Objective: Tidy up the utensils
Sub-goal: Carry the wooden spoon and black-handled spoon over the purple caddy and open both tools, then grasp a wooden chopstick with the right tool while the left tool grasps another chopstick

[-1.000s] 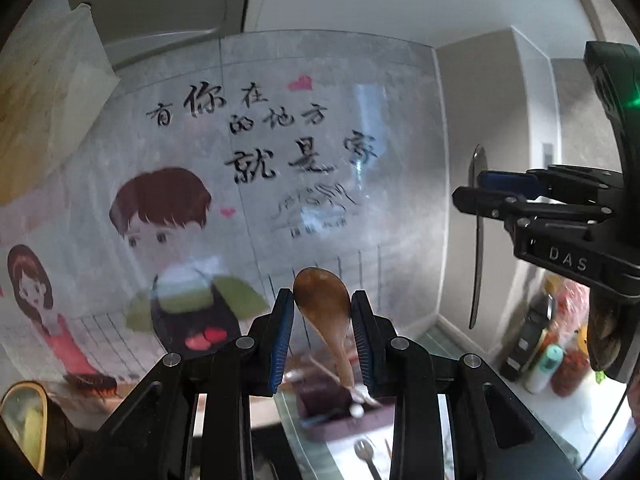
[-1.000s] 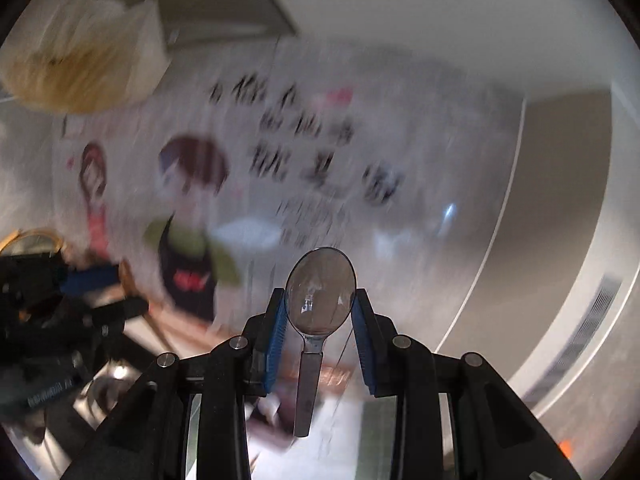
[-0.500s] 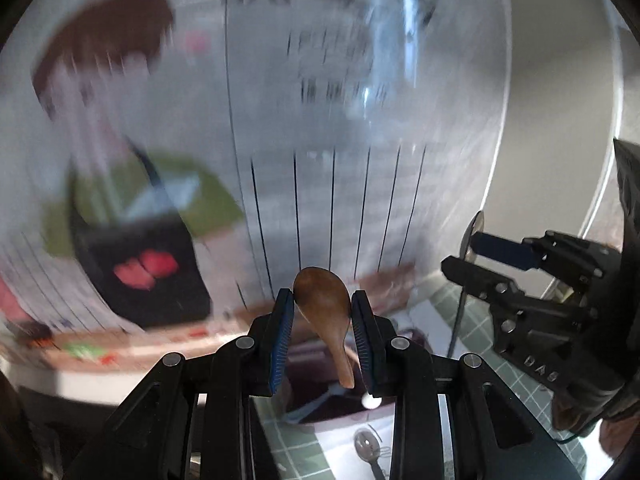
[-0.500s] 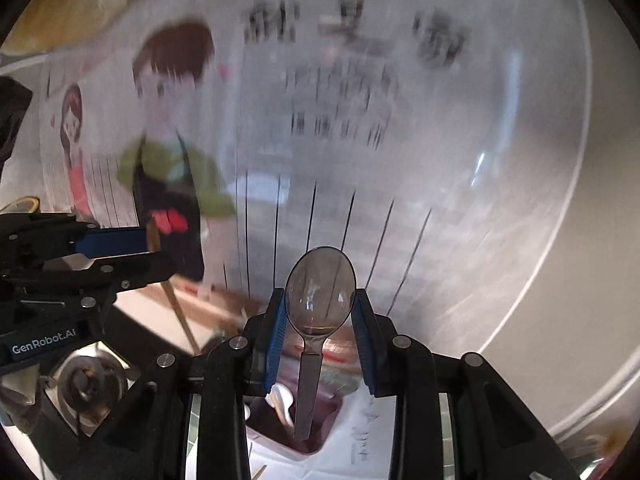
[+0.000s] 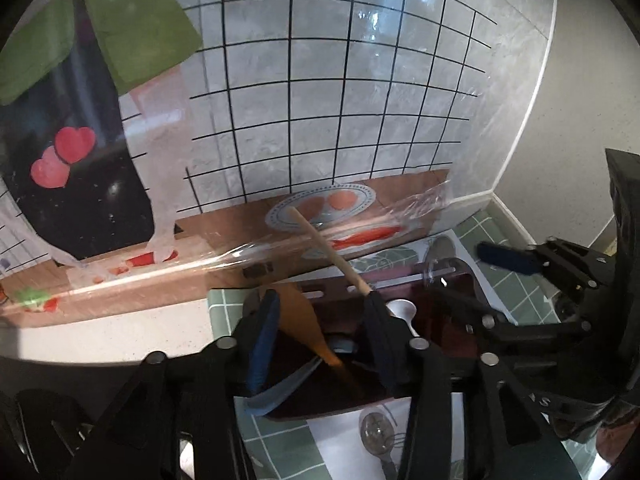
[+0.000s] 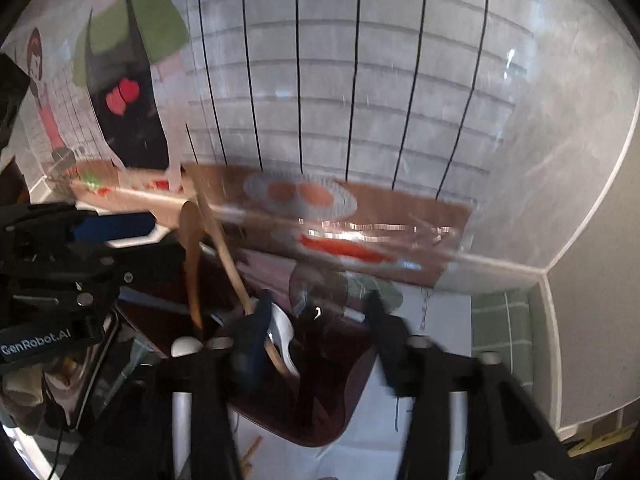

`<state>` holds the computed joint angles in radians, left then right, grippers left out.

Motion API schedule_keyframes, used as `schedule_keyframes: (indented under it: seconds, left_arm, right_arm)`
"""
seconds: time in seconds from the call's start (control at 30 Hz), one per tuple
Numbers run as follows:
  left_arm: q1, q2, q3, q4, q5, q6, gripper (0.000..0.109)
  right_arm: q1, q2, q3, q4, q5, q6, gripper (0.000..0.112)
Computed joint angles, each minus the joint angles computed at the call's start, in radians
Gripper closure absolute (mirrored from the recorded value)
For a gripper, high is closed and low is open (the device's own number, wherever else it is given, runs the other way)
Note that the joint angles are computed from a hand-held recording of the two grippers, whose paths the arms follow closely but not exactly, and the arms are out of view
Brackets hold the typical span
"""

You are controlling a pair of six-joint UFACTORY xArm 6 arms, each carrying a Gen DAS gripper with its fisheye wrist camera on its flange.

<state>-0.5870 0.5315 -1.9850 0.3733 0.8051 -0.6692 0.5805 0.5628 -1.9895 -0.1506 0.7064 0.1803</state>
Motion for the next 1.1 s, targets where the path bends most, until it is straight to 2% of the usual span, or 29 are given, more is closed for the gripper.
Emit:
schedule_keyframes:
  seconds: [0.17, 0.3, 0.43, 0.63, 0.9, 1.1]
  left_arm:
    - [-0.025, -0.067, 0.067, 0.062, 0.003, -0.077, 0.057]
    - [-0.067, -0.158, 0.149, 0.16, 0.027, -0.163, 0.041]
    - [-0.119, -0.252, 0.241, 0.249, 0.053, -0.252, 0.031]
    - [-0.204, -0.372, 0.381, 0.293, 0.075, -0.359, 0.022]
    - [-0.284, -0.485, 0.558, 0.336, 0.064, -0.523, 0.02]
    - [-0.303, -0.556, 0.739, 0.3, -0.002, -0.644, 0.021]
  right_arm:
    - [-0.003, -0.111, 0.135, -0.054, -0.055, 0.037, 0.042]
    - [-0.001, -0.229, 0.257, -0.109, -0.075, 0.096, 0.033]
    - [0.009, -0.347, 0.377, -0.147, -0.07, 0.157, 0.028]
    - [0.035, -0.53, 0.582, -0.173, -0.04, 0.219, 0.027]
    - [0.067, -0.669, 0.783, -0.153, -0.005, 0.249, 0.027]
    - [0.093, -0.676, 0.902, -0.171, 0.045, 0.295, 0.027]
